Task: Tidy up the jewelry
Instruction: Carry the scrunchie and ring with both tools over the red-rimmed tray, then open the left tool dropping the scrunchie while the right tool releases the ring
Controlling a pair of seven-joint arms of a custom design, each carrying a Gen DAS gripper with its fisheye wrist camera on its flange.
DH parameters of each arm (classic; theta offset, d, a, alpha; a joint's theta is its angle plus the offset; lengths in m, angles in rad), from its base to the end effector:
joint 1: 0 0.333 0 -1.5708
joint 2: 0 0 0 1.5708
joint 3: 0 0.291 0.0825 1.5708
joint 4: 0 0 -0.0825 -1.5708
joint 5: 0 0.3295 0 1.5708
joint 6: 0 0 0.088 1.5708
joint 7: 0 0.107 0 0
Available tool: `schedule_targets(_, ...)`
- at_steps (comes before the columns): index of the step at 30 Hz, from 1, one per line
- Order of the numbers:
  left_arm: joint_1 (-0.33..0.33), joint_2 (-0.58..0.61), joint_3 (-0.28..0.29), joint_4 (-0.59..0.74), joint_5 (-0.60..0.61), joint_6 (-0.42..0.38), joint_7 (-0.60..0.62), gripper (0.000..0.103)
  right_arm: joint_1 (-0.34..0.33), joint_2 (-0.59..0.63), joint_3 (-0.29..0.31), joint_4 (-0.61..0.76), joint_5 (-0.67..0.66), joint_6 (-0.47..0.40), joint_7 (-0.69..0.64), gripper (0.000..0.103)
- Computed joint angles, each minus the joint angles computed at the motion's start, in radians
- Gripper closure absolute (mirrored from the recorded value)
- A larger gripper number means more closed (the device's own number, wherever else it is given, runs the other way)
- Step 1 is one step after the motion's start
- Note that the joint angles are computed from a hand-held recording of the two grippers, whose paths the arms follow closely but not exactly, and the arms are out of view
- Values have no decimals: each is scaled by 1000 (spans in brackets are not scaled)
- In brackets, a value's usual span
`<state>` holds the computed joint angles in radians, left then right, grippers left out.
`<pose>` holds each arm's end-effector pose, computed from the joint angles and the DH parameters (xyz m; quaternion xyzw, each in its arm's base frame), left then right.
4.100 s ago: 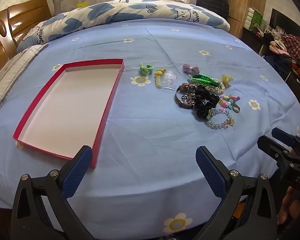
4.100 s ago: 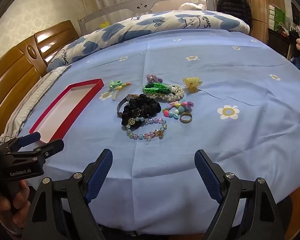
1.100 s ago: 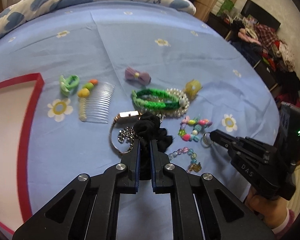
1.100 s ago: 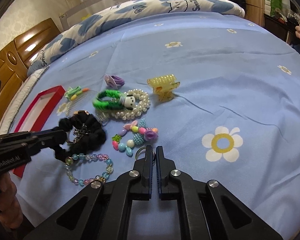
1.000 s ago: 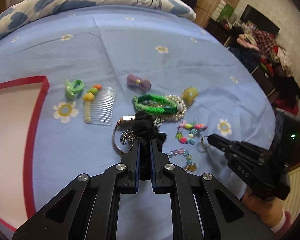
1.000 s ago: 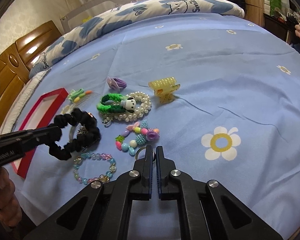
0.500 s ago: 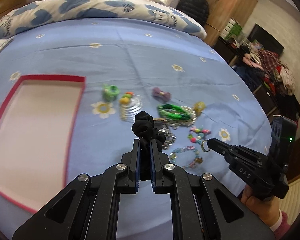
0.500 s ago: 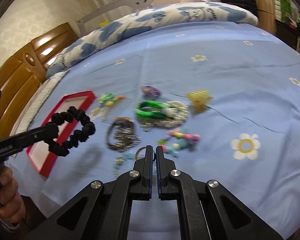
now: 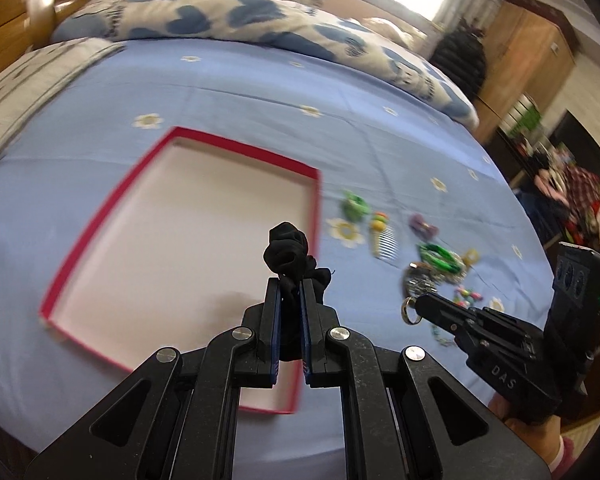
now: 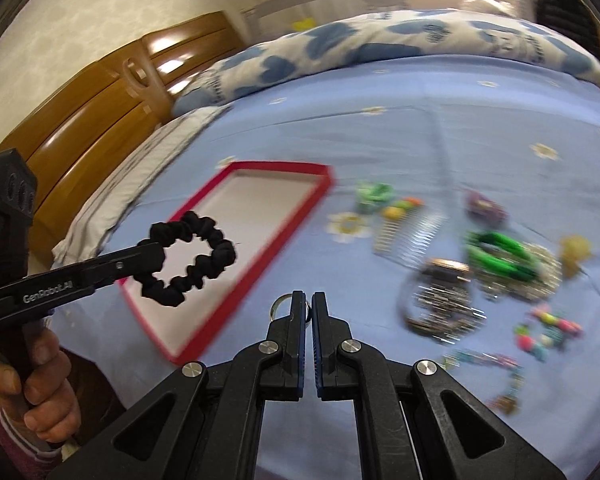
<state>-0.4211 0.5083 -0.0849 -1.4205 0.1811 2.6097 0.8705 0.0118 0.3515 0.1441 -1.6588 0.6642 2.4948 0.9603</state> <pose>0.6052 -0.3244 0.4819 -0.6967 0.6327 -0.3192 0.1114 0.6322 0.0838 0.4593 -0.7533 0.5536 -0.0446 0.3522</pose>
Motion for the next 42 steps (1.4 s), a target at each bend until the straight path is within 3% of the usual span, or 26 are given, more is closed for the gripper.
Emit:
schedule_targets(6, 42, -75, 19, -135, 2, 39, -42, 96, 46, 70, 39, 101, -24, -49, 4, 101)
schedule_targets(14, 98, -87, 18, -198, -30, 41, -58, 96, 105, 191, 62, 247, -113, -132, 58, 101)
schedule_targets(31, 112, 2, 14, -94, -48, -102, -36, 96, 157, 381, 54, 512, -307, -306, 155, 100)
schedule_targets(37, 112, 16, 15, -71, -45, -144, -36, 95, 162, 399, 52, 543, -333, -328, 158, 99)
schedule_targets(42, 111, 8, 16, -74, -38, -151, -40, 88, 161, 407, 56, 560, -331, -344, 161, 94)
